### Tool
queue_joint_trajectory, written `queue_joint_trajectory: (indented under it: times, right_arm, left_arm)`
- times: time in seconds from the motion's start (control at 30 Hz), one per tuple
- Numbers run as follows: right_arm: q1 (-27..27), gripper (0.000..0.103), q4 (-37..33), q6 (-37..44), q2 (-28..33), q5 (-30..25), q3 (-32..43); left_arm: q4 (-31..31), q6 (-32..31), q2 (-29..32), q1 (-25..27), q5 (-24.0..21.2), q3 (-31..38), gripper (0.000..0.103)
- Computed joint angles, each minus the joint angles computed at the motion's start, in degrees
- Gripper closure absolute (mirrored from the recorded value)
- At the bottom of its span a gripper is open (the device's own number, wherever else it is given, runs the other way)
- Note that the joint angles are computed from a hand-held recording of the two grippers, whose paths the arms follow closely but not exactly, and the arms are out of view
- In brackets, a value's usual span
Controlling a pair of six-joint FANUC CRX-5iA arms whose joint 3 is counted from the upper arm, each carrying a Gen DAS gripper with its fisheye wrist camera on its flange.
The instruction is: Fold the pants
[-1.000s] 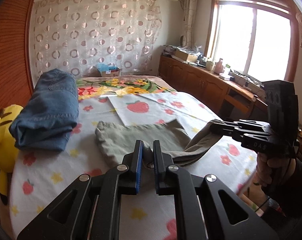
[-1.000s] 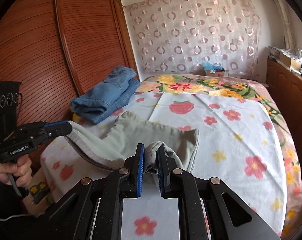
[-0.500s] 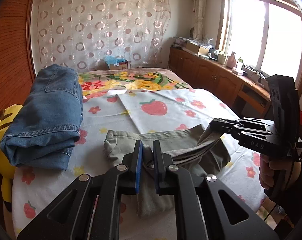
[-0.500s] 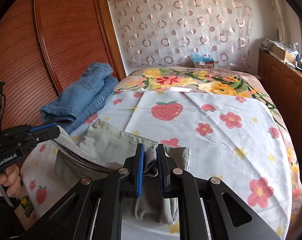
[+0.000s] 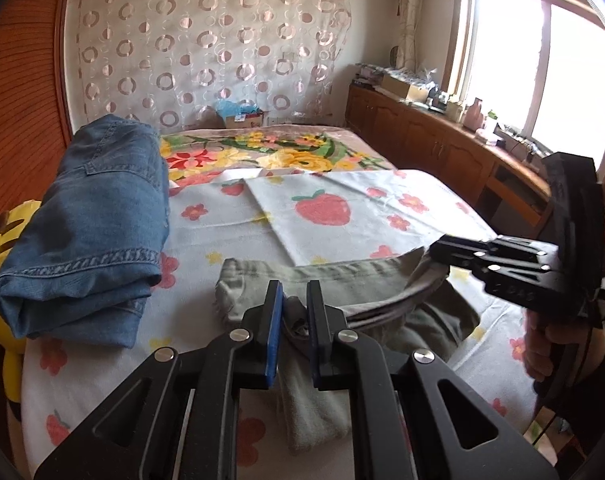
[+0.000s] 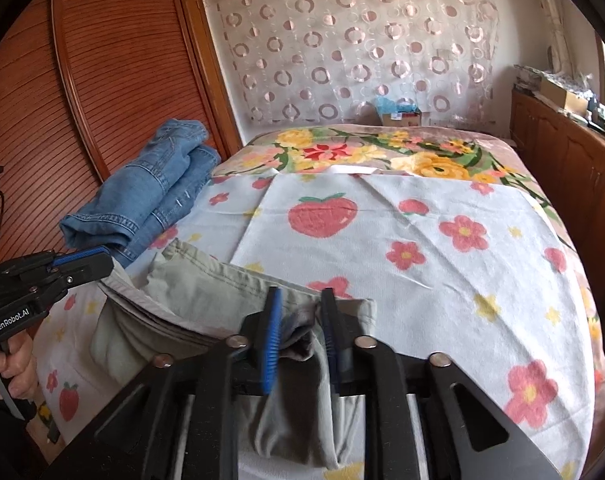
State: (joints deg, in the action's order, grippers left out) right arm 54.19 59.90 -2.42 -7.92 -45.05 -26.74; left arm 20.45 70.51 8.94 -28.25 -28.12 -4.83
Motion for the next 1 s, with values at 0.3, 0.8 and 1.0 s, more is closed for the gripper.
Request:
queue_joint_trajectory:
  times: [0.3, 0.8, 1.0]
  right_arm:
    - [4.55, 0.067, -0.1, 1.11, -2.46, -5.74, -2.23]
    - [6.71, 0.085, -10.62, 8.85, -5.58, -4.72, -2.99]
    - [7.95, 0.099, -7.72, 5.37, -7.58, -7.87, -4.85]
  left_arm:
    - [0.05, -1.95, -2.51, -0.03, 1.55, -3.48, 0.024]
    - [-3.43, 0.81, -2.08, 0.04, -2.23, -6.2, 0.024]
    - [-3.33, 0.99, -1.77, 0.42, -2.48, -6.37, 0.024]
